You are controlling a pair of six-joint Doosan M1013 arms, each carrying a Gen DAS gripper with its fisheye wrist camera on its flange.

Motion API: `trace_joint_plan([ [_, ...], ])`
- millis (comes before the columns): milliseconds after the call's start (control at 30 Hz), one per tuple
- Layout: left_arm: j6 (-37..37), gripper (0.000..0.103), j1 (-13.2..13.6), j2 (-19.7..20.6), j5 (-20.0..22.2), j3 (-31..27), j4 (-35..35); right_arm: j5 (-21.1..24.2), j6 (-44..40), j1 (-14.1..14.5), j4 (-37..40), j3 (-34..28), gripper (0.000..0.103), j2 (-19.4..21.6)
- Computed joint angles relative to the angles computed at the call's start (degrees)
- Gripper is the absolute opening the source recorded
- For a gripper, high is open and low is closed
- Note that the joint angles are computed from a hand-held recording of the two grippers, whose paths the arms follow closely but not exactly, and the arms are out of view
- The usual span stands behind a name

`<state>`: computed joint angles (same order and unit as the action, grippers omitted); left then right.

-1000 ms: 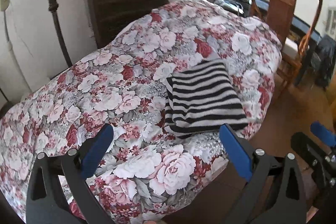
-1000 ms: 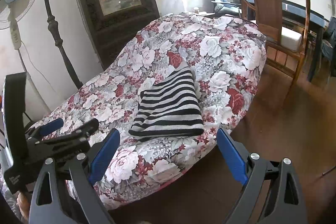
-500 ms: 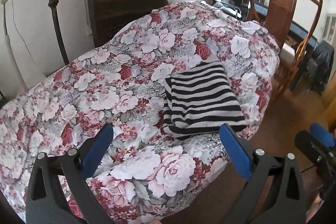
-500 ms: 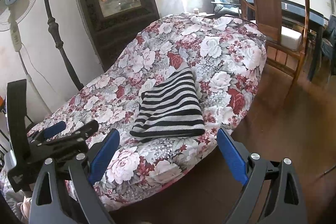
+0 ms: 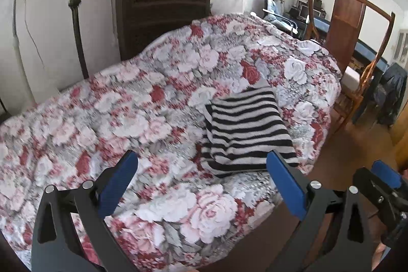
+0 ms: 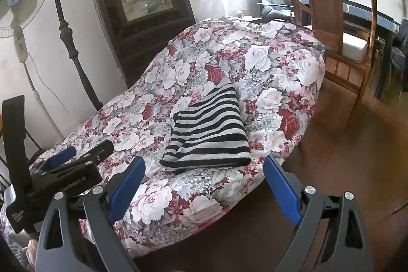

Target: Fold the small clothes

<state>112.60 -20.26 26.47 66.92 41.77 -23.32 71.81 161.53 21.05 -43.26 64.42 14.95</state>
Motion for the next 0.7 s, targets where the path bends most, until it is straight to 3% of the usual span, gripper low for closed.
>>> trace_joint_plan([
  [133,2.2,0.098,-0.5,-1.2,-2.8,1.7,1.2,0.3,0.8,0.4,-0.6,0.2,0.094,0.0],
  [700,3.3,0.098,-0.7,0.7,5.2,-1.3,0.0,1.3,2.1,1.1,-0.2,-0.2,0.094,0.3],
])
